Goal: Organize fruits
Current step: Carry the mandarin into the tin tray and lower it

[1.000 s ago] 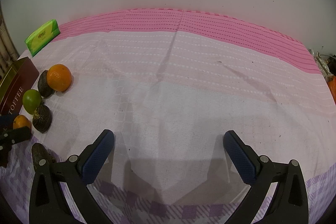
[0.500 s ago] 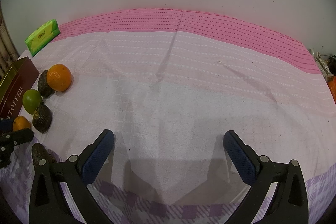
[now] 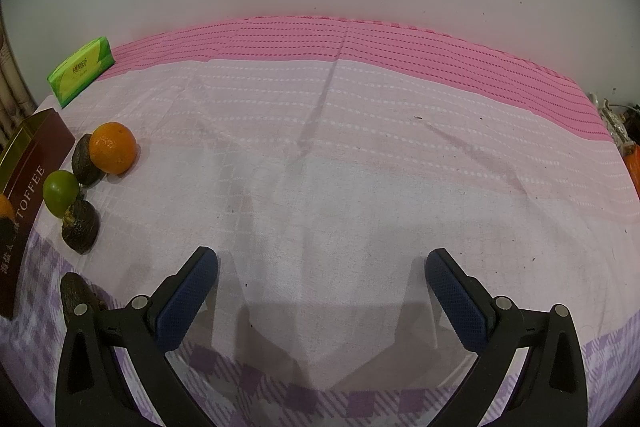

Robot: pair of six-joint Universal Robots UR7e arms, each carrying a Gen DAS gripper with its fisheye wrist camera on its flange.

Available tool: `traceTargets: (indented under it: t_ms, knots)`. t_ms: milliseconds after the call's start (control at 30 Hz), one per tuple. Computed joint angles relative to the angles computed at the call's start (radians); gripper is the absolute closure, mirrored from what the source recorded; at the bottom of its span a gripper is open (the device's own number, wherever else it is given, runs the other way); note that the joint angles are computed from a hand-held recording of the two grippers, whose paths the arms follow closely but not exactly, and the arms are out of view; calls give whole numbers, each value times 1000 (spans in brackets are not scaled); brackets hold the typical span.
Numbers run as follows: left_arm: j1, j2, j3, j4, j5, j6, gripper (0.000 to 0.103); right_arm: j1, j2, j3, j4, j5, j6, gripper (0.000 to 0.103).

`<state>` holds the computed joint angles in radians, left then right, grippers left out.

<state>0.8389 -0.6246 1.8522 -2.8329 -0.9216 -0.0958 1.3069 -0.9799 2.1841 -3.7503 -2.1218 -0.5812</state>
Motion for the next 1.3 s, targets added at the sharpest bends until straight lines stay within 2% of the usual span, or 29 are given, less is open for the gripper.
traceTargets:
  t_ms: [233,433,633,767,1300]
  knots:
    - [24,-62,34,-19,65,3,68,1,0,0,0,-1,0,0]
    - [83,-101,28,-3,129,4,68,1,1,0,0,-1,1,0]
    - [145,-111,-2,29,156,-1,68,1,1,-1,1,-1,1,0]
    - [179,-110,-18,66,143,-23,68,1,1,-1,2,-2,2,0]
    - [183,-109,24,96,185,-48,68,2,0,-2,6,-2,3,0]
